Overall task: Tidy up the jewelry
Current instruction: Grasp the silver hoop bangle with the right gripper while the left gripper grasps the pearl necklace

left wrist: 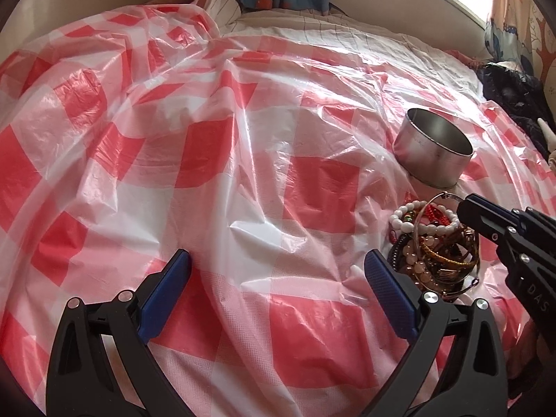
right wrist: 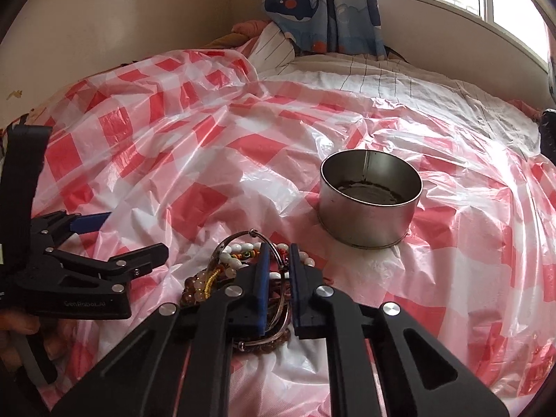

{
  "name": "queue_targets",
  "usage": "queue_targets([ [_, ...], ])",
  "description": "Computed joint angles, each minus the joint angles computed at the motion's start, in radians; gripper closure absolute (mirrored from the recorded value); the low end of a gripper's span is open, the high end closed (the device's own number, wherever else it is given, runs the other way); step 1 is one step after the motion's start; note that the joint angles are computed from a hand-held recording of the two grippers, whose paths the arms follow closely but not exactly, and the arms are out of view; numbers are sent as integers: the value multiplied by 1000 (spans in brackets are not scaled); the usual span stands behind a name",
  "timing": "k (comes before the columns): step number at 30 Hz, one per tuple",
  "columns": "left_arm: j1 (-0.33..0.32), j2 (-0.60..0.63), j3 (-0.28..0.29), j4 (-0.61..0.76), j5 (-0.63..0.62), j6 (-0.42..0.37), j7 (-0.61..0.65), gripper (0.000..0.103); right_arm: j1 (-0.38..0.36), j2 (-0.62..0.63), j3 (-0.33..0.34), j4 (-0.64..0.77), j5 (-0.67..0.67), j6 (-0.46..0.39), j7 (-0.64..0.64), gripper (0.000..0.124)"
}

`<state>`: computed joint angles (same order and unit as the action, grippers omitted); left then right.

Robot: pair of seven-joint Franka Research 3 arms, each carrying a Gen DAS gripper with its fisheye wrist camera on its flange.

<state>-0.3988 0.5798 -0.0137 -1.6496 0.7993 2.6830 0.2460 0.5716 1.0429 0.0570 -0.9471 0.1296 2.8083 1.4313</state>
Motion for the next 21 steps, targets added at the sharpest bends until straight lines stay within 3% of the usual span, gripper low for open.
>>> queue_targets([
  [3,-11,-4,9,-6,32,27,2,7,-55,-84,80,-151,65,94,-41,117],
  [8,-43,-10,41,-8,153,137,-23,10,-171,-229,209,-407,194,244,-113,117],
  [10,5,5,-9,-4,109,225,57,21,-167,-263,181,-454,221,250,-91,117],
  [12,33,23,-43,9,46,268,141,23,-146,-284,130,-485,232,242,-47,116],
  [16,21,67,-61,83,-15,235,305,23,-107,-269,41,-470,225,188,70,116],
  [19,35,110,-96,156,-77,201,458,24,-110,-253,27,-449,212,159,125,116],
  [21,53,143,-128,209,-126,163,573,33,-120,-251,34,-451,204,155,138,116],
])
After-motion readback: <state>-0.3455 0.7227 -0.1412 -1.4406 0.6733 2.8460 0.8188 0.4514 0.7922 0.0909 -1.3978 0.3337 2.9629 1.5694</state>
